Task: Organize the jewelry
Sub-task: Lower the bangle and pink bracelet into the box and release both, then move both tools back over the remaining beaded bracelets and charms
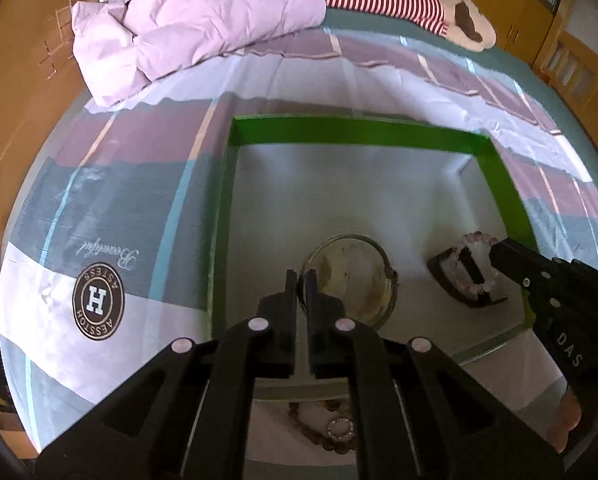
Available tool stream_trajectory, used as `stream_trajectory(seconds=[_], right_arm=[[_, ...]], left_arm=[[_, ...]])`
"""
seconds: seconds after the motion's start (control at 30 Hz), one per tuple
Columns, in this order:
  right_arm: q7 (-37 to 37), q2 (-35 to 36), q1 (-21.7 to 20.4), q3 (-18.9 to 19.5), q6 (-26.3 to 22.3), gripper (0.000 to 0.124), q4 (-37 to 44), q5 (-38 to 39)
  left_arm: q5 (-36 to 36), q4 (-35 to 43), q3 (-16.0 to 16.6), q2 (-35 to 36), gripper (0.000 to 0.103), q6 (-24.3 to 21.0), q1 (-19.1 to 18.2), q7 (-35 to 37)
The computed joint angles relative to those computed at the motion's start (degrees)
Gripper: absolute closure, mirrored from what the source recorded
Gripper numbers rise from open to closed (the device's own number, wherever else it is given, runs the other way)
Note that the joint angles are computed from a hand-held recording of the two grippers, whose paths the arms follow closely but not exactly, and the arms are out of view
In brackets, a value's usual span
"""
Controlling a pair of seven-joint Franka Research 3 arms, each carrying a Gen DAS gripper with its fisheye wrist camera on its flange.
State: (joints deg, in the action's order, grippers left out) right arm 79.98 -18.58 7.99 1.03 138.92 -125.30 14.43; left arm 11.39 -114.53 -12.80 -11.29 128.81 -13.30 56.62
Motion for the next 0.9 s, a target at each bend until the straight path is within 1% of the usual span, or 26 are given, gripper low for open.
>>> stream_trajectory(seconds=[0.03,0.07,0.1,0.13,0.17,0.2,0.3,0.43,0.57,0.6,0.7,0.8,0.9], right_arm=[[0.45,-0.03,-0.18,0.29,-0.40,0.113,0.09,-0.72],[0.59,-0.53,-0.25,0.44,-0.36,0.104,-0.19,-1.18],[0.41,-0.93,-0.18,0.41,-0.14,0.098,-0.29,-1.27],[0.36,-1.79,-0.25,0.52,0.63,0.087,-0.75,-1.62],[0.45,-2.33,-0.34,0.59,0.96,0.082,-0.86,-1.90],[0.06,-3.44,-0.19,0.34,0.95,0.082,-1.12,-1.59],[-1.23,-6.81,0.37,-0.69,-0.57,0.082,-1.52,0.66],[-0.93,-12.47,-0.76,-0.26,-4.15,0.082,-3.15,-0.39],[-2.24,-19.77,-1.38,-0.50,-7.32,0.082,-7.77,-0.95],[-2.81,-22.58,-1.60,-0.71,-8.08,0.082,-10.10,-1.05],[-3.67,-27.66,-2.65,-0.39,-9.91,0.083,-15.00,-1.86],[-3.57,-29.82,-3.30,-0.21,-14.01,0.083,-18.15,-2.07],[-3.88,-30.33,-3.63,0.85,-14.43,0.083,-20.17,-2.92]], left_arm=[[-0.09,0.10,-0.03,0.14,0.095,-0.48,-0.06,0.13],[0.17,0.18,-0.16,0.15,0.093,-0.84,-0.06,-0.14],[0.53,0.13,-0.26,0.01,0.091,-0.91,-0.04,-0.52],[0.62,0.00,-0.28,-0.24,0.083,-0.74,-0.07,-0.70],[0.56,-0.34,-0.22,-0.79,0.074,-0.17,-0.11,-0.80],[0.52,-0.52,-0.22,-1.27,0.072,0.05,-0.17,-0.93],[-0.99,-1.69,0.00,-4.01,0.072,0.71,-0.87,0.04],[-1.93,-4.04,-0.46,-9.22,0.072,-0.02,-2.25,1.24],[-3.11,-8.64,-0.66,-15.53,0.072,1.08,-3.50,0.50],[-3.69,-10.09,-0.53,-17.27,0.072,1.11,-4.00,0.34],[-5.47,-14.18,0.02,-21.41,0.072,1.33,-5.23,-0.24],[-6.82,-17.50,0.27,-24.29,0.072,0.14,-5.94,-1.47],[-8.31,-20.25,0.47,-26.36,0.070,-1.00,-6.80,-2.66]])
